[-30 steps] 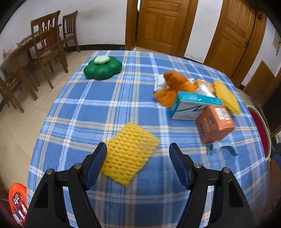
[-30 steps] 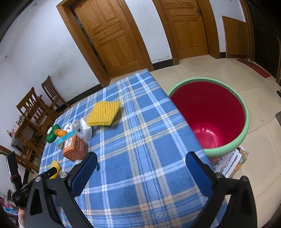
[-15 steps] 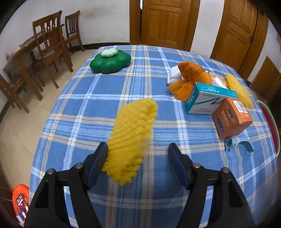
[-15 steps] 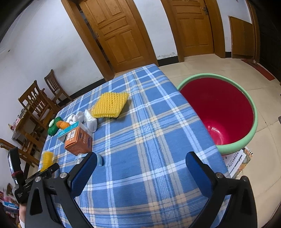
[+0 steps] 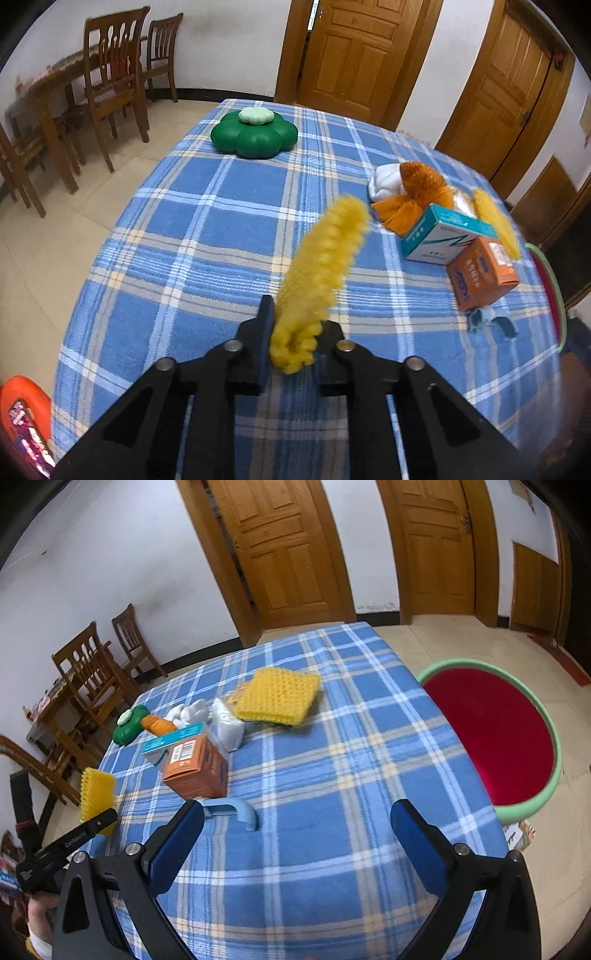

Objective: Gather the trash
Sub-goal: 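Grasp the orange box with the right tool while the left tool holds the foam net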

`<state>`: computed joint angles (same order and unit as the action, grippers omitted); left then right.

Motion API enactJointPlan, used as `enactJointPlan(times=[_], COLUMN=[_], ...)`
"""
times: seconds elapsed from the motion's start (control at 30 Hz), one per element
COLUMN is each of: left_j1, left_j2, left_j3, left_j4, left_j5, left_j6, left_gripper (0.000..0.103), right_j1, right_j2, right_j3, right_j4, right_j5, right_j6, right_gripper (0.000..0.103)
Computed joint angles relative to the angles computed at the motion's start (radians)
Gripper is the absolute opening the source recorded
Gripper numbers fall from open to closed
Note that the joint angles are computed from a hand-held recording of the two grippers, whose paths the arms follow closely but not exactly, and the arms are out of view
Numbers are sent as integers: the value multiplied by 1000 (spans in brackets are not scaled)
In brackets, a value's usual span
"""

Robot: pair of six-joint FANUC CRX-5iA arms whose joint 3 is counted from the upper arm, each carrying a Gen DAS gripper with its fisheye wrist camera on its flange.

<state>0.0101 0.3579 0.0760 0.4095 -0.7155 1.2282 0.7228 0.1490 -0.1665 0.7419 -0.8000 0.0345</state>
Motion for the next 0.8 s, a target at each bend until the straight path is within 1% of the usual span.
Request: enactJointPlan(times=[0.07,0.13,0.33,0.43,0.67,0.8], left_j1=[8,11,18,23,27,27], left_j2=[-8,-17,-41,-41,-31,-25], left_j3=[-28,-48,-91,-100,-105,-103], left_j4=[66,104,175,196,217,224], left_j5=[10,23,37,37,32,27], left_j6=[-48,-82,-129,-140,-148,-154], left_gripper=[13,13,13,13,13,13], right_j1=[2,5,14,11,-9,-10], right_j2=[19,38,119,153,237,279], right_j3=[19,43,140,178,316,370], right_j4=[10,3,-22,-50,-222,-226], right_j5=[11,6,-12,8,-12,-54], right_j6=[25,53,159,216,360,395], right_gripper=[103,103,103,103,103,103])
